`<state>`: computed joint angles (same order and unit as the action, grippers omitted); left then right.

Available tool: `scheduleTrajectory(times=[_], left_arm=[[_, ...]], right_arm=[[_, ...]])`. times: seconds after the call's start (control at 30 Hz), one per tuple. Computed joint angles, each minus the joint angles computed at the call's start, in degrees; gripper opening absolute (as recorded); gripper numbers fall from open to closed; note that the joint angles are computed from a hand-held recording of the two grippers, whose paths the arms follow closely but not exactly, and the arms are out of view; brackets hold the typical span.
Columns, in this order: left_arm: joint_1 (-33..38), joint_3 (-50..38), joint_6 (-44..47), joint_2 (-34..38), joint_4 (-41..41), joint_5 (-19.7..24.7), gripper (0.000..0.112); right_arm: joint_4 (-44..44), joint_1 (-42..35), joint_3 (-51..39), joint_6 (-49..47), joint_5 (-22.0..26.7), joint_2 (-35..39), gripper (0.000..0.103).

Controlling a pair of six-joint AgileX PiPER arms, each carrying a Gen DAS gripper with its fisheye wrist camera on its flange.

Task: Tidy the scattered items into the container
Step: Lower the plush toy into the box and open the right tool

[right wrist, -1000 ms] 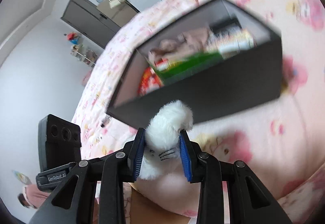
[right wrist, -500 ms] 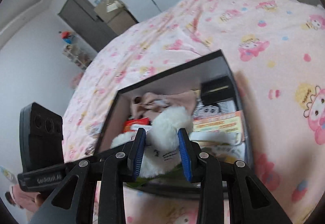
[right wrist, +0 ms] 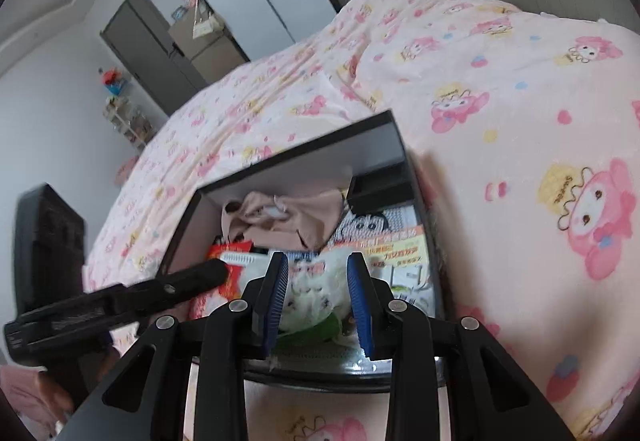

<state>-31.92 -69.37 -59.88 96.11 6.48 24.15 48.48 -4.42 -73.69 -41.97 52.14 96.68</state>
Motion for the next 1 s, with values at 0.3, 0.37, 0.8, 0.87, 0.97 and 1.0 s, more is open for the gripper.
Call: scheduleTrajectory(times=[0.3, 0.37, 0.8, 0.87, 0.97, 1.0], left_arm=[[2.2, -11.1, 7.0, 10.2, -3.2, 11.5, 0.02], [3.5, -11.0, 10.6, 10.0, -7.3, 10.5, 0.021], [-4.1, -8.3, 5.0, 1.8, 5.8, 12.8, 0.029], [-6.7, -7.6, 2.1, -1.1, 9.8, 14.6, 0.034], [-11.0, -6.7, -2.5, -5.2, 15.4, 18.3, 0.034], [-12.3, -6.3, -3.8, -6.5, 16.6, 19.5, 0.034]], right_arm=[[-9.7, 6.8, -0.4, 5.2, -3.7, 2.9, 0.027], [-12.1, 8.2, -0.8, 7.2, -5.0, 3.6, 0.027], [-16.4, 7.3, 5.9, 12.7, -8.3, -6.5, 0.027], [-16.1, 7.2, 7.4, 13.3, -8.0, -9.7, 0.027], [-15.3, 7.6, 10.1, 13.7, -7.6, -15.6, 0.029], [-15.2, 7.7, 10.8, 13.9, -7.1, -17.5, 0.031]])
